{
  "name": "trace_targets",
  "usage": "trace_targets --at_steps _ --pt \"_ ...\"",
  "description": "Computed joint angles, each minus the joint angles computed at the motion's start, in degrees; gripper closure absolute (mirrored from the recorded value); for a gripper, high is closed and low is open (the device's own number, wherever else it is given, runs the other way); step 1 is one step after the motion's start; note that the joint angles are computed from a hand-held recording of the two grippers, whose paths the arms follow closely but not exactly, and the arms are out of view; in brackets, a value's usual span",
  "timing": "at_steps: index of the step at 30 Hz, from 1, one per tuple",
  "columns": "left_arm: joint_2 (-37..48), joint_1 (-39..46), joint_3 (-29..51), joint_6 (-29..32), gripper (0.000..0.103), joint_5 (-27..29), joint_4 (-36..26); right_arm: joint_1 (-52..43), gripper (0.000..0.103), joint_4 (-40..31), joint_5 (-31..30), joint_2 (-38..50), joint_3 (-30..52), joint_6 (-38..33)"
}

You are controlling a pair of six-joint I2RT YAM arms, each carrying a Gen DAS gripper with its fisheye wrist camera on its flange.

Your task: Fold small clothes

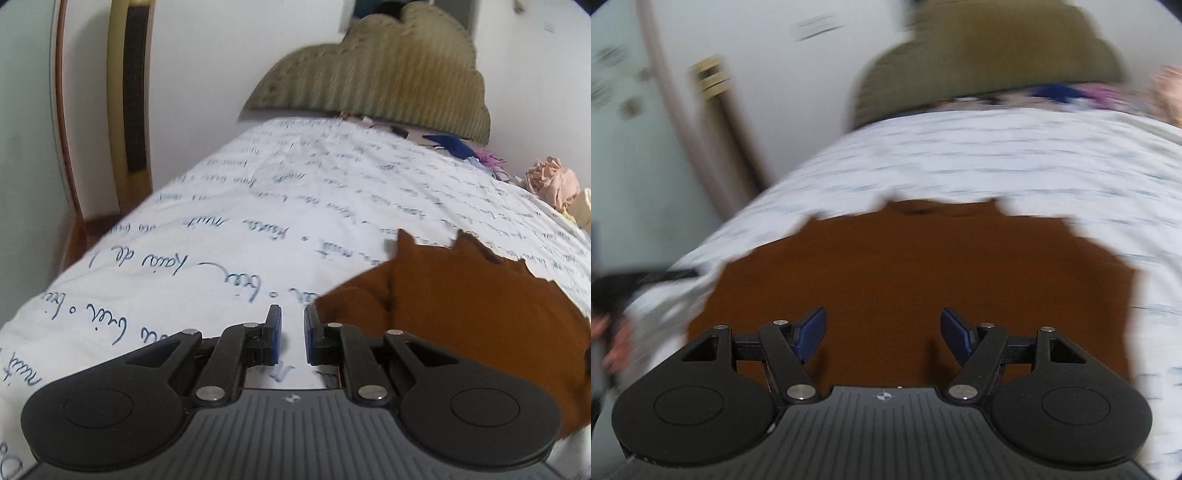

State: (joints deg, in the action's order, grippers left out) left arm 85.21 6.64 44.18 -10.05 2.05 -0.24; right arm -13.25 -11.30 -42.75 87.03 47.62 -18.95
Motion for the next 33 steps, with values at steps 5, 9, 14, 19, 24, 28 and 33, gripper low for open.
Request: trace_targets --at_steps 5,9,14,19,24,28,33 --pt "7.4 2.6 6.2 -2.2 0.089 6.8 -3.2 15.7 0.035 1.2 2.3 -7.7 -6.8 1.2" --pt "10.1 2.2 8.4 -2.5 0.089 9.2 -3.1 29.6 0.034 7.2 12.8 -11.9 -10.7 3.7" --pt "12.0 2.2 10.8 -2.8 0.089 13.1 -3.5 39.3 0.034 11.2 22.8 -10.8 -12.0 3.8" --pt "15.4 3.3 14.0 -4.3 0.089 15.8 -4.6 44.8 0.037 15.4 31.4 -9.3 -13.6 4.0" --pt "15.1 5.3 13.1 -6.5 0.088 19.6 -2.7 46.1 0.038 16.9 33.7 -8.8 -14.1 4.6" --pt "14.0 4.0 13.1 -5.3 0.086 15.4 -3.0 45.8 0.038 18.3 34.2 -7.6 -14.4 6.5" --pt "13.1 2.0 12.1 -3.8 0.046 12.9 -0.5 44.5 0.04 20.1 34.4 -5.9 -14.6 7.7"
